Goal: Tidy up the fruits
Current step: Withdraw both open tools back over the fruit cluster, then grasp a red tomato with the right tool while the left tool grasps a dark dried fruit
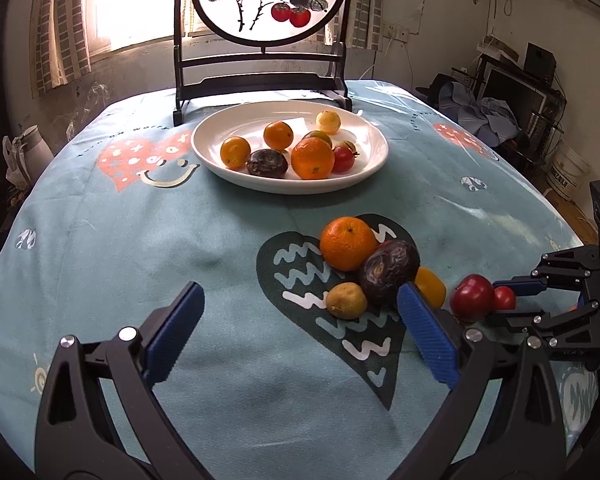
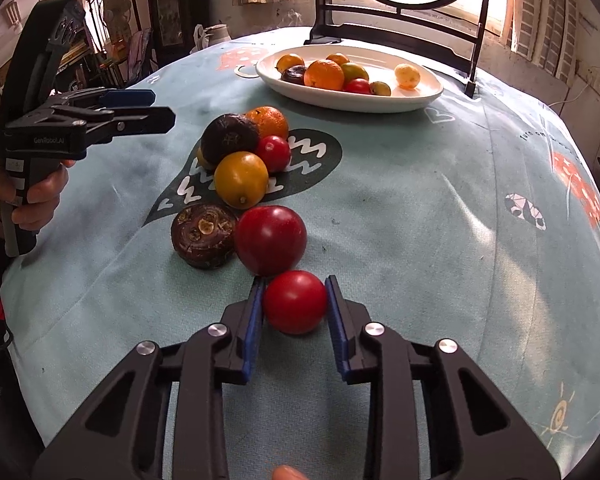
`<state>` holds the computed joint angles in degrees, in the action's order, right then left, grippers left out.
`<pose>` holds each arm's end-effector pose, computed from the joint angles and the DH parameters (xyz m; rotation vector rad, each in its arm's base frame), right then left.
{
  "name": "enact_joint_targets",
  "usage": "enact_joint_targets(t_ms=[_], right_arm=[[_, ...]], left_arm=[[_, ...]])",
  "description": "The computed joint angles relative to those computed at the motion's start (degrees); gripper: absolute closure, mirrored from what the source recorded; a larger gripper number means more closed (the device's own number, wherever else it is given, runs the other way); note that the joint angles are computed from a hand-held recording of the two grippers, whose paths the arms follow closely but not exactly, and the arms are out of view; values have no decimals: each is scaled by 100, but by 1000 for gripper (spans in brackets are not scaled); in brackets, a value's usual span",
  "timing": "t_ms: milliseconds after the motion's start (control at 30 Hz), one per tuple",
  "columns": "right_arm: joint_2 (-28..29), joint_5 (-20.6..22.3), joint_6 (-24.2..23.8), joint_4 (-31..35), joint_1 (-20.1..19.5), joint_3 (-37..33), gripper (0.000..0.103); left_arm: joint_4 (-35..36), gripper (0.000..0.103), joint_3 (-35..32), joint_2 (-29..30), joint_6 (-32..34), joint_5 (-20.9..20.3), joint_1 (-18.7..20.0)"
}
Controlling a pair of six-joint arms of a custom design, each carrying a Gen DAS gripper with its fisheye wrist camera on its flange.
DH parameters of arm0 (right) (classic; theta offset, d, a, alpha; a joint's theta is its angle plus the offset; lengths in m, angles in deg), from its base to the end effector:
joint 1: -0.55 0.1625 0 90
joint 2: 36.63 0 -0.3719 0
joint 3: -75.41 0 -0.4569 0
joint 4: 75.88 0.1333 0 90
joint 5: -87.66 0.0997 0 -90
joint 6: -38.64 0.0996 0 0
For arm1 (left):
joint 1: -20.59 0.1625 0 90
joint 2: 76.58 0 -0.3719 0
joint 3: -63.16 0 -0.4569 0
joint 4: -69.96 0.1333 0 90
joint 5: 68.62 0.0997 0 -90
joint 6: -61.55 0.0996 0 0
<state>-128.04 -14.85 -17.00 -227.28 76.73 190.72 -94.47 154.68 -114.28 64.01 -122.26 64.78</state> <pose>-0.0221 -0.5577 0.3327 0.8185 -2.4072 0.5502 -0.3575 -0.6158 -0.0188 0.9150 2.4192 -0.7494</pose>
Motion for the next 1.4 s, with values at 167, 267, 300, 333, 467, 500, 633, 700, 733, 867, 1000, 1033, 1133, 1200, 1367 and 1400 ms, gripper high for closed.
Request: enact_joint_targets(t_ms=[167,267,300,333,467,500,633,700,733,867,1000,1033,1133,1200,1367,1400], right_arm=[[-287,908,599,255,-294,-99,73],[-246,957,989,296,-350,-198,73],[-231,917,1057,312,-351,-216,73],[-210,876,1098,331,-340,-232,73],[-189,870,1092,403,-325,-247,73],[-189,863,1088,395,-321,-242,73],[-187,821,1097,346,-318,-223,73],[-167,819,1103,351,-315,-242,73],[-168,819,1099,342,-316,-238,73],[-161,824,1078,336,-318,-240,73],[-164,810,1077,318,-318,-231,73],[-157,801,1079,312,-315,-233,73],[-146,773,1080,298,-308,-234,73],[-142,753,1076,284,-302,-228,73],[-143,792,1016,367,-311,-221,73],[-135,798,1018,397,-315,-230,73]], left_arm=[[352,5,118,-59,710,-948,-77],[466,19,172,67,1223,-1001,-231],[504,25,162,124,1320,-974,-269],[555,28,140,177,1373,-942,-297],[852,36,-57,349,1287,-939,-293],[951,40,-125,390,1223,-935,-285],[1110,46,-287,499,1058,-925,-247],[1101,46,-291,516,1068,-877,-251],[1113,46,-288,515,1064,-878,-253],[1181,46,-288,516,1028,-872,-261],[1316,48,-399,581,994,-866,-243],[1339,51,-412,586,991,-889,-236],[1329,60,-414,589,997,-917,-232],[1324,60,-409,582,984,-937,-223],[1222,60,-326,530,972,-891,-252],[1174,60,-299,507,984,-897,-258]])
